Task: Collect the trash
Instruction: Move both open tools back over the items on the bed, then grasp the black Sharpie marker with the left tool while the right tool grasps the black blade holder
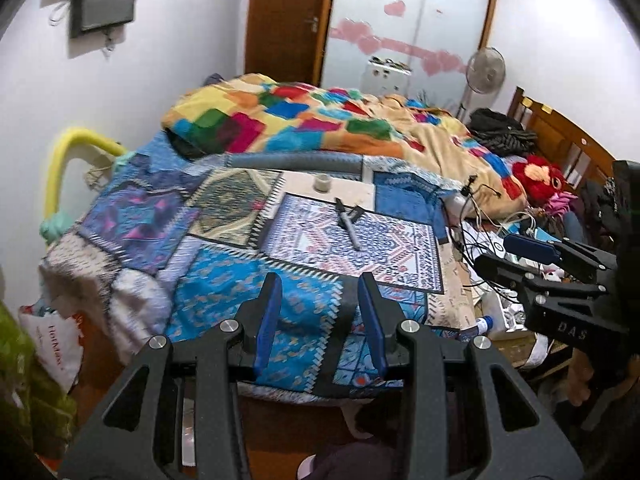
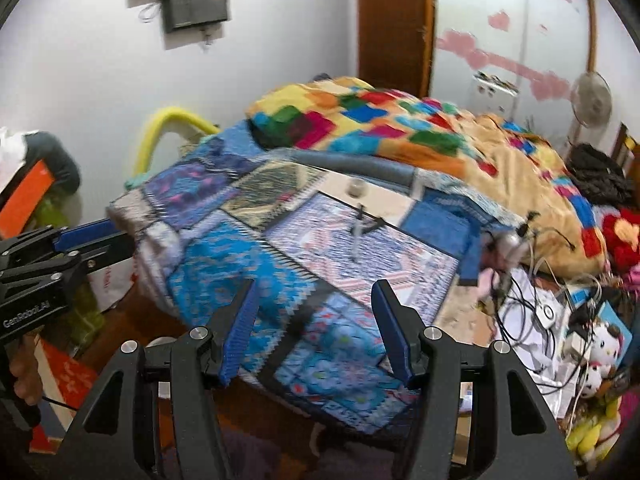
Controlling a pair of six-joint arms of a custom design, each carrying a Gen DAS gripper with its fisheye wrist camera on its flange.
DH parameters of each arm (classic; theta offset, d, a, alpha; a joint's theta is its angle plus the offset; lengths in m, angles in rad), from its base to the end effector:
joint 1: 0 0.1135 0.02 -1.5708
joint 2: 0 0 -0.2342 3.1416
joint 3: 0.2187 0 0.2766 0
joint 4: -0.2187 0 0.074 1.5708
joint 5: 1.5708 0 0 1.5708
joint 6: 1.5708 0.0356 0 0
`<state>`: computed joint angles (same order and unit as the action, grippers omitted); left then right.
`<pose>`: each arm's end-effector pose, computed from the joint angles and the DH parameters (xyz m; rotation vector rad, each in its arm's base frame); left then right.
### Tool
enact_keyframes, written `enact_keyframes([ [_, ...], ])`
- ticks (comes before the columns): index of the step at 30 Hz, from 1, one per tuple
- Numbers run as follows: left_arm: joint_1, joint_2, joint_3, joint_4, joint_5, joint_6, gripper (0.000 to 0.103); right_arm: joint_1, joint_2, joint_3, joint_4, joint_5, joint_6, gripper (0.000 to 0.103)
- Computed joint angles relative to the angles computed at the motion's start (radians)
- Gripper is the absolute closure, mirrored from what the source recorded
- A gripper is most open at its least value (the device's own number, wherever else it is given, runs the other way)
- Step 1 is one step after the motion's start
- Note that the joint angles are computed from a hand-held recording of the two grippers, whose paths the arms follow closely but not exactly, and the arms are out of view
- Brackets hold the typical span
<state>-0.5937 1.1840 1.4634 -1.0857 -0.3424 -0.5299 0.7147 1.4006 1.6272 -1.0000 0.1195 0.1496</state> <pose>0.2131 -0.1294 0.3849 -0.0871 2.3219 -0.1573 0.2356 0.1988 0.3871 -0.5995 2.2779 0.2875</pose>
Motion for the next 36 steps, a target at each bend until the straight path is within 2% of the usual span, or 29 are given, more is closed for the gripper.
enact_keyframes([
  [8,0.128,0.211,0.006,0.154,0.179,0.084,0.064,-0.159,0.125,0.042,0.037,-0.1,-0.001,0.049],
  [12,0.163,0.346,0.025,0.246,0.202,0.11,0.064,-0.203,0.197,0.061,0.069,-0.115,-0.01,0.049],
  [15,0.187,0.471,0.07,0.292,0.258,0.123,0.064,-0.232,0.247,0.062,0.095,-0.121,-0.008,0.049],
  [21,0.216,0.744,0.247,0.373,0.347,0.132,0.064,-0.287,0.375,0.082,0.126,-0.154,0.003,0.049],
  [27,0.228,1.0,0.511,0.364,0.374,0.132,0.064,-0.325,0.495,0.154,0.139,-0.186,0.014,0.049],
  [29,0.226,1.061,0.585,0.35,0.359,0.143,0.071,-0.326,0.524,0.18,0.144,-0.184,0.011,0.049],
  [31,0.216,1.136,0.689,0.303,0.303,0.155,0.077,-0.325,0.552,0.211,0.147,-0.176,-0.002,0.049],
  [33,0.215,1.162,0.712,0.309,0.287,0.149,0.079,-0.327,0.572,0.229,0.151,-0.184,-0.01,0.048],
  [35,0.22,1.176,0.723,0.305,0.293,0.137,0.09,-0.33,0.585,0.245,0.153,-0.207,-0.01,0.048],
  [36,0.221,1.163,0.699,0.326,0.29,0.135,0.091,-0.33,0.595,0.255,0.154,-0.211,-0.009,0.048],
])
